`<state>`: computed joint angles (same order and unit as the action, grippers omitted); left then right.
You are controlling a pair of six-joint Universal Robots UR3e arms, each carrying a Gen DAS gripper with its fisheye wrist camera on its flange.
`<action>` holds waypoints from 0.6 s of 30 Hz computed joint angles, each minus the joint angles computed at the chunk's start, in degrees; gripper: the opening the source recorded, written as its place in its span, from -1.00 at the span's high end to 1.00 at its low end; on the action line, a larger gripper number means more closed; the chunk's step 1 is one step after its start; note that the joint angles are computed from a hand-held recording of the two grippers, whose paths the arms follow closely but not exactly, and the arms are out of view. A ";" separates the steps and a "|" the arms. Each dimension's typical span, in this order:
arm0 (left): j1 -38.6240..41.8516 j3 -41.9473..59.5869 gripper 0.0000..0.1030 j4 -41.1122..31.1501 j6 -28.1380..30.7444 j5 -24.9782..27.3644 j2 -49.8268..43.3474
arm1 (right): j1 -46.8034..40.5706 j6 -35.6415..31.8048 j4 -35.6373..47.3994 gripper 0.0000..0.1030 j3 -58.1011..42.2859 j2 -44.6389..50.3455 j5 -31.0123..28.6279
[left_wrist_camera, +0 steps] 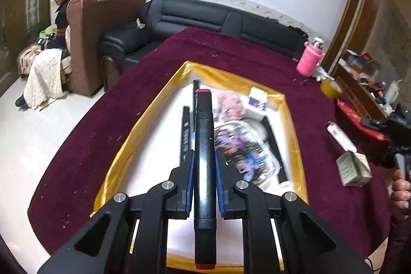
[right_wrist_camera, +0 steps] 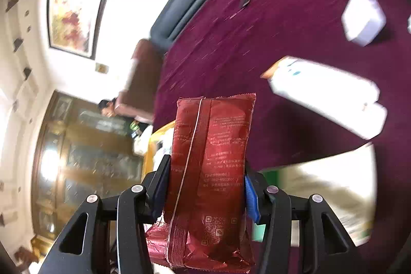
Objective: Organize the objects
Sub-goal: 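Release the marker into the yellow box while the right tool carries the red packet over it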
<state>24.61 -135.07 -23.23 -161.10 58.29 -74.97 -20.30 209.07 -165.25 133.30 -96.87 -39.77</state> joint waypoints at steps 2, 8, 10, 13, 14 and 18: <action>-0.04 -0.29 0.72 1.01 0.16 1.38 -1.18 | 5.49 4.58 -5.72 -0.07 -3.44 5.96 -0.41; -1.52 1.01 0.72 3.33 0.82 5.56 -6.80 | 20.08 13.25 -11.62 -0.07 -18.90 22.51 -2.82; -1.70 2.00 0.72 3.60 1.16 6.53 -9.06 | 24.32 14.63 -10.72 -0.07 -25.17 27.41 -3.03; -2.17 4.18 0.72 4.04 1.06 8.23 -12.80 | 29.39 14.71 -7.48 -0.07 -33.65 33.28 -3.64; -2.23 4.97 0.72 4.00 1.13 8.63 -13.88 | 30.79 14.78 -6.34 -0.07 -36.47 35.21 -3.80; -3.58 6.92 0.72 5.21 1.28 10.48 -16.16 | 35.65 14.15 -0.79 -0.07 -47.40 42.09 -4.94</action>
